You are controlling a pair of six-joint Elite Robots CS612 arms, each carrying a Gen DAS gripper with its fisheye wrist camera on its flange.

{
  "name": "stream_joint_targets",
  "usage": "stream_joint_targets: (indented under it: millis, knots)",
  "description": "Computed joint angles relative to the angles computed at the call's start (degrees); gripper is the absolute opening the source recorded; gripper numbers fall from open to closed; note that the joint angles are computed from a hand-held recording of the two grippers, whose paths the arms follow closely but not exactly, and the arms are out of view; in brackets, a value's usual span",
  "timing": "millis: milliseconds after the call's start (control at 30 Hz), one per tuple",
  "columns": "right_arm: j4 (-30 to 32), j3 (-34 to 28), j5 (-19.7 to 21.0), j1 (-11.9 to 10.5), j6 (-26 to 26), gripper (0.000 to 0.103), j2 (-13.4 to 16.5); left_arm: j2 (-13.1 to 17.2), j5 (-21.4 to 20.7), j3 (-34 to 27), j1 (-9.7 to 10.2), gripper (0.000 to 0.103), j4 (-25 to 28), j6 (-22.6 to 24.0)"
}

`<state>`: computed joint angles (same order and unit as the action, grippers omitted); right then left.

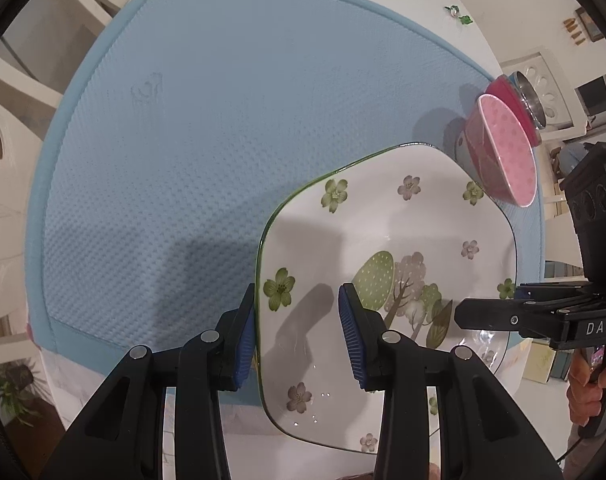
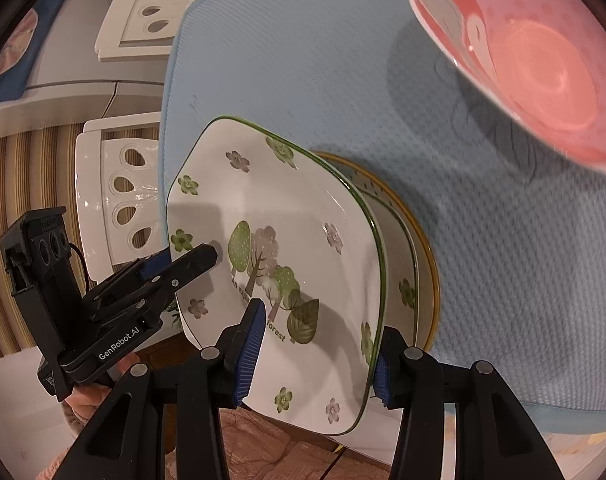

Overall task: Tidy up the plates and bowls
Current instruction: 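Lift the forest plate with the right tool and carry it to the plate stack, then lower the forest plate onto the stack and open the right tool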

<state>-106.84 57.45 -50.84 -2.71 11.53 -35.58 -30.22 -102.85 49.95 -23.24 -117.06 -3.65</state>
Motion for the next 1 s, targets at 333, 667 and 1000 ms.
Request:
stream_joint_targets:
  millis: [333,667,1000]
  knots:
    - [-2.17,2.55,1.64,-0.16,2.43,0.047,-0.46,0.25,1.11,0.09,-0.52,0.035,0.35,0.01]
    - [-2.38,2.43,1.17,0.08,3.56,0.047,-0.2,-0.35,4.17,1.79,-1.25,0.035,-1.99,1.94]
    - [-5.28,3.77,-0.28,0.52,5.71,0.047,-0.56,-0.27,7.71,2.5,-1.98,0.035,-3.91,3.86]
